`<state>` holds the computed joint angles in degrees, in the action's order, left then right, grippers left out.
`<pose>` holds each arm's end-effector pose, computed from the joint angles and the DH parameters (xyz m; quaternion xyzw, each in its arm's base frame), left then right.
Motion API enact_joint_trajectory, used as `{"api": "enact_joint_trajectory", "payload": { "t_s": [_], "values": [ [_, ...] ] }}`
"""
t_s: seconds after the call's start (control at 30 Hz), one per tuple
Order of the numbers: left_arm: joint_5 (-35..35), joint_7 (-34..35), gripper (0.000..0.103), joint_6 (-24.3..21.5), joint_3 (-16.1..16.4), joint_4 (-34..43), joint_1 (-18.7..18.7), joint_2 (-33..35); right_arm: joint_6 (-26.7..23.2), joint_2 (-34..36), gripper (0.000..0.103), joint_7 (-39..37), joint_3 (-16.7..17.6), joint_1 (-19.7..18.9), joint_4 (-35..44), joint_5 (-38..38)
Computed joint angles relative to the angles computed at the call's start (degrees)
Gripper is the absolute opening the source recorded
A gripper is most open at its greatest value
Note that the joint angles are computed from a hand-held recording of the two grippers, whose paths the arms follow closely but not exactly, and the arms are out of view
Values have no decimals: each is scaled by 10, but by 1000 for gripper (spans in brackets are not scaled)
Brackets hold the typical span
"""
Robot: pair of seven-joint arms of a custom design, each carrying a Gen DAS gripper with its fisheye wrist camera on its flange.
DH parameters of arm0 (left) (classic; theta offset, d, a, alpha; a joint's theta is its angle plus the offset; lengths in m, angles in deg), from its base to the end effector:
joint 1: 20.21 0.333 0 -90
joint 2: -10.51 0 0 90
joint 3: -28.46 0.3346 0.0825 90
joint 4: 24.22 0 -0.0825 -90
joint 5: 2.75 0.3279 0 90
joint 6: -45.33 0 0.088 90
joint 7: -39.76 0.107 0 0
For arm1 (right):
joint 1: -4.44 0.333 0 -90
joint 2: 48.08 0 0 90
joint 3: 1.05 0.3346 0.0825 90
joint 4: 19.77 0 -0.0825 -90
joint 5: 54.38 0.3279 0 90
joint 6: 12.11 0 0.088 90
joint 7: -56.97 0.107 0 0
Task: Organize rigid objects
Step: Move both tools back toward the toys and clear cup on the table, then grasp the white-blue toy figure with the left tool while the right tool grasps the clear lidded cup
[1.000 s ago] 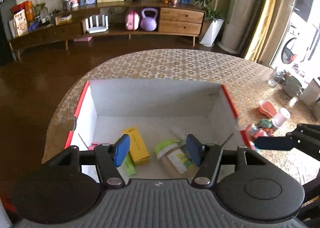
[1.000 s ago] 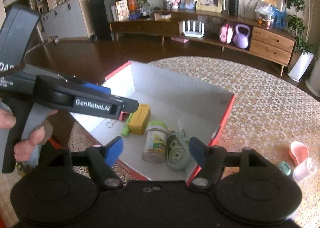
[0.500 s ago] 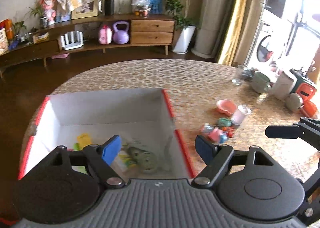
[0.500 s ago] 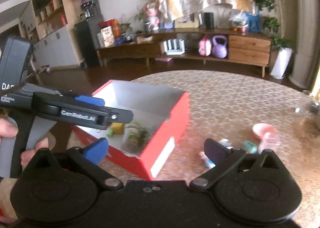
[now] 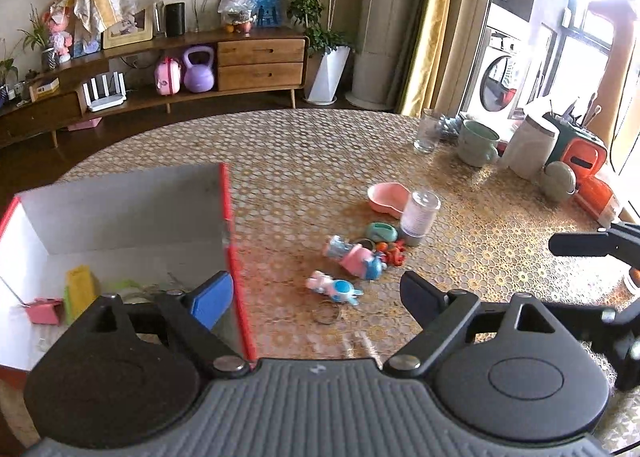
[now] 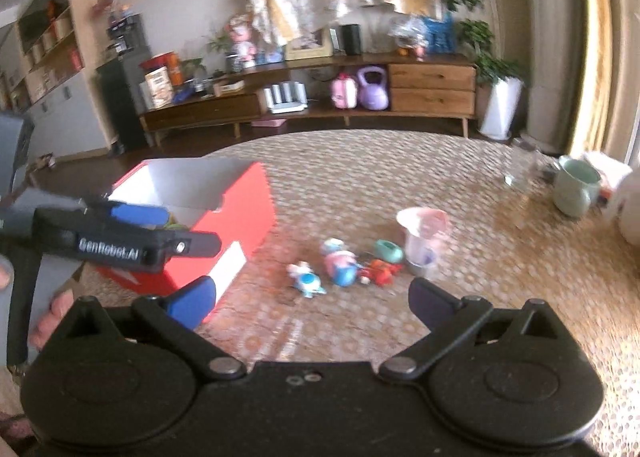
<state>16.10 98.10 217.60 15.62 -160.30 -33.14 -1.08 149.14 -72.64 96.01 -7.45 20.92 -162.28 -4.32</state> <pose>0.4079 -0.2314 0.5462 -0.5710 0.7124 -0.3482 0.2127 0.3961 0.0258 0.5549 -0.7295 0.5251 -0.1723 0.4030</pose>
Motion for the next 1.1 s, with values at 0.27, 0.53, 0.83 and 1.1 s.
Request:
{"api": "enact_joint_trajectory", "payload": {
  "t_s": [0.27, 0.53, 0.83, 1.1],
  "values": [
    [288, -305, 91, -18, -123, 53, 106, 58, 4, 38, 102, -9, -18, -30, 16, 2],
    [465, -468, 91, -65, -96, 98, 57, 122, 15, 98, 99, -47, -17, -45, 49, 21],
    [541, -549, 91, -128, -43, 135, -24, 170, 4, 144, 92, -76, 2, -71, 75, 37],
    [553, -565, 91, -132, 6, 155, -59, 202, 9, 193, 82, -96, 23, -83, 111, 57]
  ]
}}
